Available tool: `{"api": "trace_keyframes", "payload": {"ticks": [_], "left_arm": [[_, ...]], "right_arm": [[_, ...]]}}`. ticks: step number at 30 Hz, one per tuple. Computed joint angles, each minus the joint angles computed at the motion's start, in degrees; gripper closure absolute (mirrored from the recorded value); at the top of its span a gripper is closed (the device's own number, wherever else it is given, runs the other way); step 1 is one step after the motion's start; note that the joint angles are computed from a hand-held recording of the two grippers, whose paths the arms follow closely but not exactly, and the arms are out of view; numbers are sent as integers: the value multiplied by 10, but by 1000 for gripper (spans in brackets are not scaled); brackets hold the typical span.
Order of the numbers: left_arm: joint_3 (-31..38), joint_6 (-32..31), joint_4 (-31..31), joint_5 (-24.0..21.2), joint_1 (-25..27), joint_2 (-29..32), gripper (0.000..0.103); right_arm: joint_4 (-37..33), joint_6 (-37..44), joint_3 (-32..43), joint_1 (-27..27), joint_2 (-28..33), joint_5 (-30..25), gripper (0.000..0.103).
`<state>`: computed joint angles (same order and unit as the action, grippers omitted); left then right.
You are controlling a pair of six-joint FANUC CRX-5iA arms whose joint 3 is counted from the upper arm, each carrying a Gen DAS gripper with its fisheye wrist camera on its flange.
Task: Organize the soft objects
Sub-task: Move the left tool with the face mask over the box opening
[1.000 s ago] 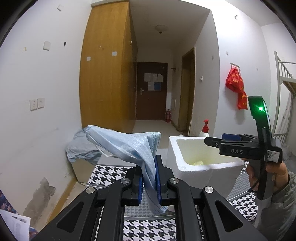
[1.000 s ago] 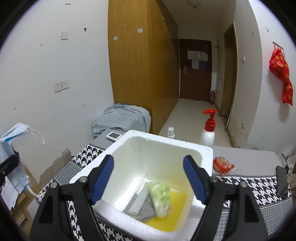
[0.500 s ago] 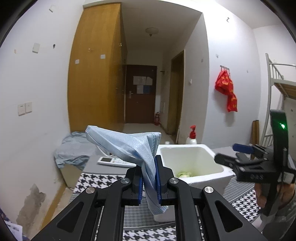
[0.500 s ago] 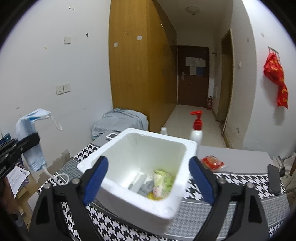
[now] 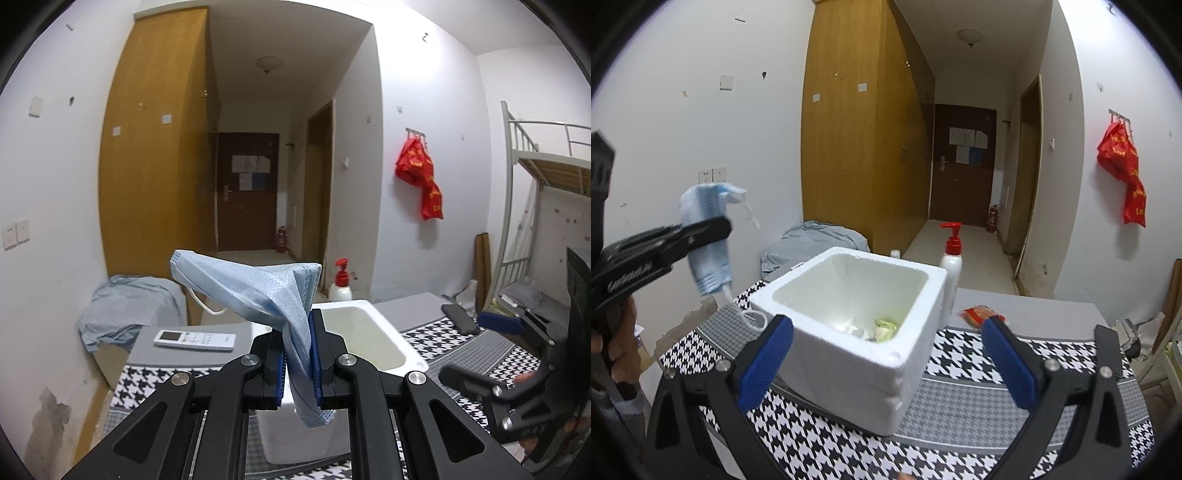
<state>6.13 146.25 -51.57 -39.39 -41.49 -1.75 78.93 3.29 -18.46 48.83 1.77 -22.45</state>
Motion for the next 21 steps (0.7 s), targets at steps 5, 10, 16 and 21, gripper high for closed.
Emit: {"api": "trace_keyframes", "payload": {"ticks": [5, 10, 16, 21], "left_arm": [[12, -48, 41, 29, 18, 16, 91], [18, -101, 98, 64, 41, 34, 91], [39, -144, 151, 64, 60, 65, 91], [51, -184, 199, 65, 73, 84, 91]], "right_arm": [[22, -37, -26, 1, -20, -21, 0], [21, -57, -47, 7, -36, -50, 0], [20, -75, -68, 12, -52, -75, 0], [23, -85, -81, 14, -62, -87, 0]]}}
